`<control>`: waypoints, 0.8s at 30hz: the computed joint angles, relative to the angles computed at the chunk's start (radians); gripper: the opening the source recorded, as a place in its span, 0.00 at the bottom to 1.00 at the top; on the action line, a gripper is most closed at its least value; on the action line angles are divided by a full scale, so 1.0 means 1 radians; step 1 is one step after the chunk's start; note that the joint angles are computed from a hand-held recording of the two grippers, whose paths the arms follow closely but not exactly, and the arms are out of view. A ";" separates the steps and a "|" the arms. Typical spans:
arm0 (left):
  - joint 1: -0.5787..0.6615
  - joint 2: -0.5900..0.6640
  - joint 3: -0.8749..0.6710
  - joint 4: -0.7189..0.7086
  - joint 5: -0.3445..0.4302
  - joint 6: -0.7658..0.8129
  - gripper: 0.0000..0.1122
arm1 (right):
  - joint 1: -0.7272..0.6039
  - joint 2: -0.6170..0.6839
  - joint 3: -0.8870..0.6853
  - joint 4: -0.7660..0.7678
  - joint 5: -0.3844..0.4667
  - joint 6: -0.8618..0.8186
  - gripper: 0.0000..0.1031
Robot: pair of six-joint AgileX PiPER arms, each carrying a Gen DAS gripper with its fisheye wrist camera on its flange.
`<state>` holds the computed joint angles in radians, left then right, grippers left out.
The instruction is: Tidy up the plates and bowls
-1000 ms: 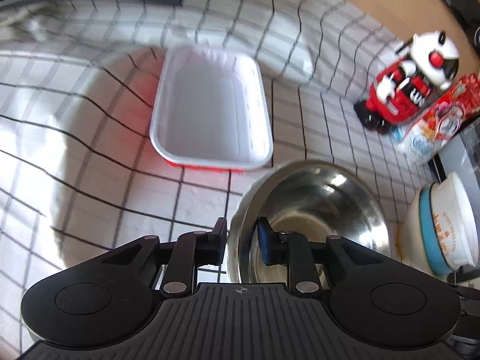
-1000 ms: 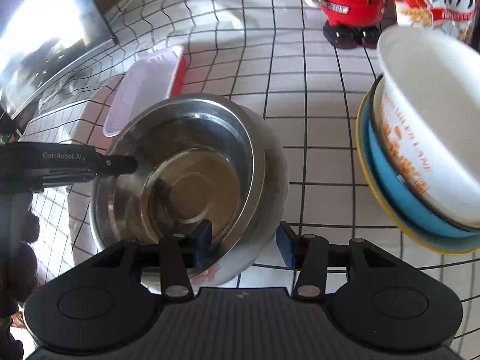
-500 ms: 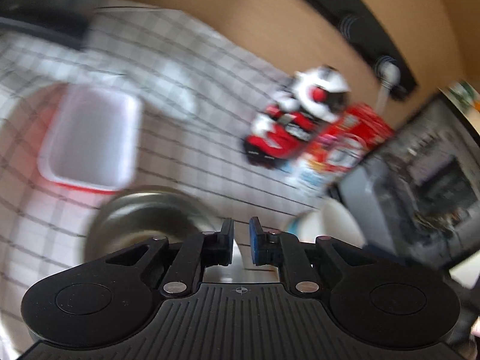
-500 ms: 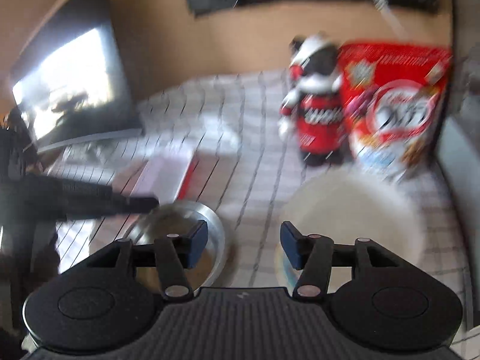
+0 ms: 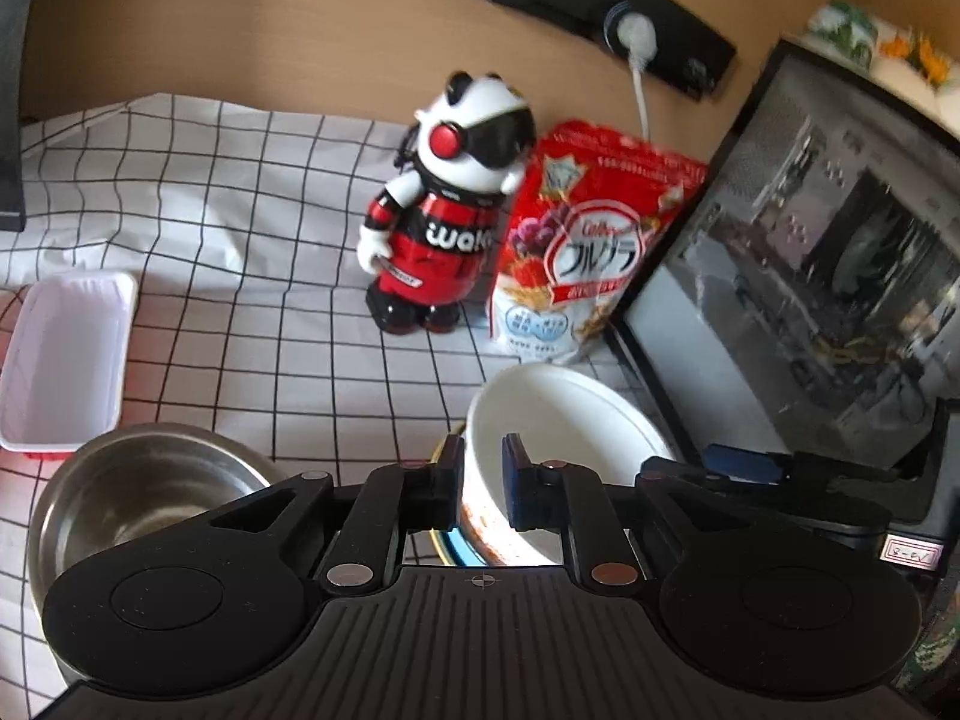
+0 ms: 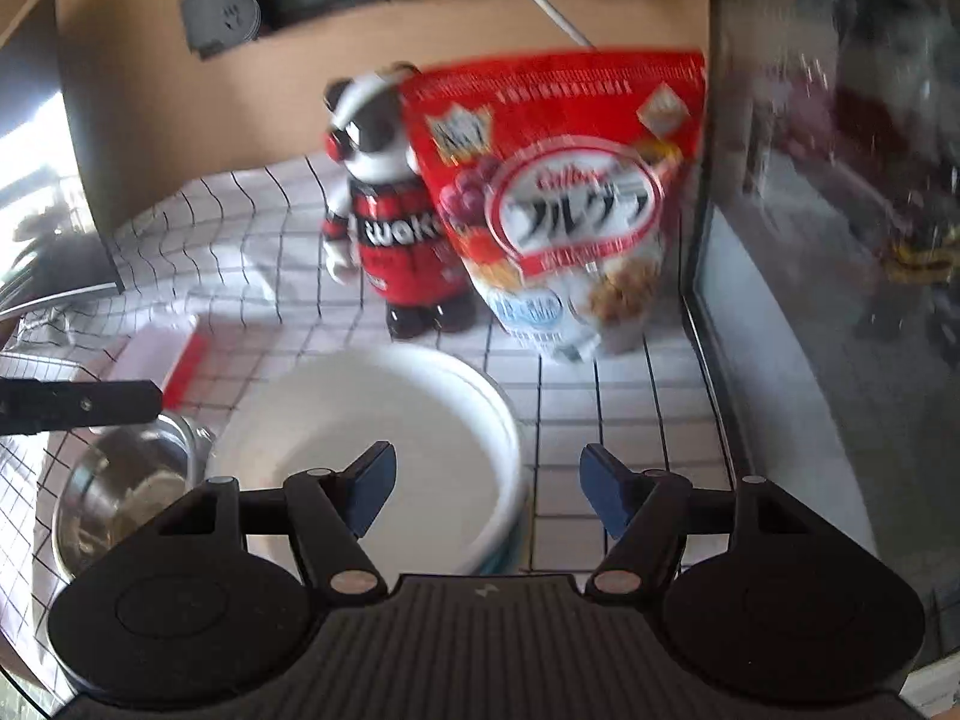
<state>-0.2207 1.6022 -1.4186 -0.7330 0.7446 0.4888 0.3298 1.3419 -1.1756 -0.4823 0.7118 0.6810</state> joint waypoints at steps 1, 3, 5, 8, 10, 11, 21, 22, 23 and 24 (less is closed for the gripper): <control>-0.030 -0.004 0.001 0.055 -0.024 -0.051 0.14 | -0.019 0.002 0.011 0.028 -0.019 -0.036 0.67; -0.074 -0.004 0.005 0.136 -0.054 -0.132 0.14 | -0.045 0.010 0.025 0.079 -0.052 -0.103 0.66; -0.118 -0.002 0.007 0.243 -0.078 -0.243 0.14 | -0.066 0.022 0.032 0.122 -0.071 -0.165 0.66; -0.167 0.002 0.004 0.395 -0.078 -0.387 0.14 | -0.086 0.040 0.028 0.187 -0.074 -0.227 0.66; -0.186 0.013 -0.009 0.456 -0.063 -0.432 0.15 | -0.099 0.035 0.037 0.232 -0.082 -0.273 0.65; -0.194 0.021 -0.017 0.481 -0.055 -0.450 0.15 | -0.103 0.032 0.043 0.243 -0.086 -0.286 0.65; -0.158 0.073 -0.031 0.403 -0.010 -0.393 0.31 | -0.088 0.031 0.060 0.201 -0.049 -0.164 0.65; -0.147 0.079 -0.033 0.373 -0.002 -0.370 0.31 | -0.078 0.033 0.055 0.181 -0.037 -0.133 0.65; -0.137 0.083 -0.036 0.346 0.008 -0.349 0.31 | -0.064 0.038 0.044 0.157 -0.015 -0.094 0.65; -0.129 0.087 -0.040 0.327 0.018 -0.331 0.31 | -0.056 0.042 0.032 0.147 0.005 -0.074 0.65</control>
